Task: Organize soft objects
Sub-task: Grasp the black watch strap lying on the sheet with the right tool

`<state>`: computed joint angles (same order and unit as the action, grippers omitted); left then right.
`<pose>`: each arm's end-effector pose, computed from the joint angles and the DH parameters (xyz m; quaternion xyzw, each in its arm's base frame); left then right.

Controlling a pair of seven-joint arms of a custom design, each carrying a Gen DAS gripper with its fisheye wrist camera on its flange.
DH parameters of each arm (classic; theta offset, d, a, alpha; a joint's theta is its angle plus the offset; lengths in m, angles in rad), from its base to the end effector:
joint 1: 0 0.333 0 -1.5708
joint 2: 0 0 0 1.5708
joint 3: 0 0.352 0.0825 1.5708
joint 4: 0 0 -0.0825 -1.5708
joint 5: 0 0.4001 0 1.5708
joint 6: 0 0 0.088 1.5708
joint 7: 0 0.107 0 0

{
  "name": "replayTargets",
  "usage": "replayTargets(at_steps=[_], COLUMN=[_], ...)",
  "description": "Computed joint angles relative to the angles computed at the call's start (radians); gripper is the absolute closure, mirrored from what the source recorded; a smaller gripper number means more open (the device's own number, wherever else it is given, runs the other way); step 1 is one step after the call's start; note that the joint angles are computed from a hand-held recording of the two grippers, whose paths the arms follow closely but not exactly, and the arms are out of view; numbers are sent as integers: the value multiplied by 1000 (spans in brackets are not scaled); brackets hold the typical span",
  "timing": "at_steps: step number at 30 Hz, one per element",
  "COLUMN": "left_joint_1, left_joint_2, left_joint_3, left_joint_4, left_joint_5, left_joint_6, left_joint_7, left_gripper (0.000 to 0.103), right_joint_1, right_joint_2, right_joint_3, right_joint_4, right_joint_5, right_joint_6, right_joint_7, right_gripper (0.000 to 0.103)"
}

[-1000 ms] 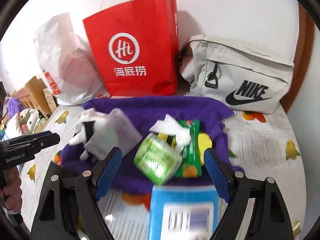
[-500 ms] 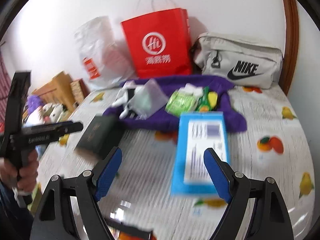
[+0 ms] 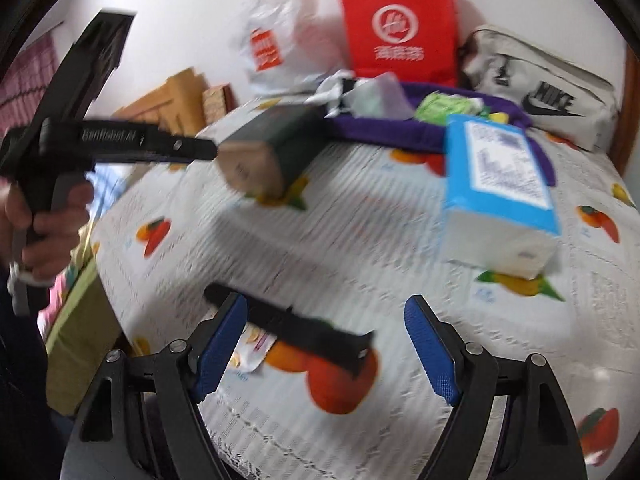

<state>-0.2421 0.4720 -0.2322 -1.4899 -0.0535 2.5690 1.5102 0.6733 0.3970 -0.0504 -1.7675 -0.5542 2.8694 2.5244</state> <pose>0.6983 -0.3163 0.5024 -0.5565 0.7705 -0.2968 0.0923 0.5659 0.4488 0.4386 -0.7080 0.6011 -0.1672 0.3309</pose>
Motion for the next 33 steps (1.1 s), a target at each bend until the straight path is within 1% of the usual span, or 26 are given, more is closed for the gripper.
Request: replayTargets(at_steps=[2,4,5,8,9,12,14,15,16,17,18,19,20,22,23,25,27,28,29,32,33], left_joint_1=[7,11,16,19,21,27,28,29,30,32,32,33,34,34,36,39,40,39,38,37,37], left_joint_2=[-2,-4,-5,-3,-3,4,8,11,13,16,18,19,21,23,23,23,23,22,23,18,18], left_joint_3=[-5,-6,-9,-8,-9,-10,-9,-8,-8,-8,-7,-7,-8,-10,-13,-19,-22,-22,-21,-22,-22], left_joint_4=[-12,-20,-24,-26,-26,-22,-20,-18,-16,-14,-12,-11,-7,-6,-6,-8,-8,-9,-9,-15,-17], left_joint_5=[-9,-15,-21,-27,-31,-42,-45,-47,-49,-50,-51,-53,-54,-54,-57,-66,-73,-75,-76,-79,-80], left_joint_6=[0,0,2,4,4,-1,-6,-9,-12,-15,-17,-20,-23,-22,-22,-20,-22,-22,-23,-22,-22], left_joint_7=[10,15,24,28,30,35,35,34,35,34,33,33,35,41,48,61,67,68,69,74,75], left_gripper=[58,58,58,58,58,58,58,58,58,58,58,58,58,58,58,58,58,58,58,58,58], right_joint_1=[-5,-25,-22,23,29,18,31,35,43,49,36,22,25,13,3,-4,-13,-22,-28,-36,-35], right_joint_2=[26,43,53,78,87,108,128,135,142,148,150,150,147,133,126,108,101,99,99,102,111], right_joint_3=[19,49,50,11,5,9,-10,-20,-32,-41,-31,-19,-29,-25,-18,-16,-5,8,18,40,42], right_joint_4=[32,49,63,108,119,145,172,184,197,212,222,224,222,200,187,159,152,150,150,153,160], right_joint_5=[10,45,49,3,-13,-2,-12,-14,-20,-27,-12,4,4,18,26,22,22,27,32,46,50], right_joint_6=[-45,-63,-76,-137,-137,-132,-137,-140,-152,-173,-186,-184,-190,-176,-163,-155,-161,-158,-157,-156,-160], right_joint_7=[-50,-114,-133,-132,-132,-136,-112,-94,-72,-58,-62,-67,-41,-10,-9,-15,-41,-70,-96,-180,-202], right_gripper=[22,22,22,22,22,22,23,27,43,56,56,60,72,82,84,83,77,69,58,45,43])
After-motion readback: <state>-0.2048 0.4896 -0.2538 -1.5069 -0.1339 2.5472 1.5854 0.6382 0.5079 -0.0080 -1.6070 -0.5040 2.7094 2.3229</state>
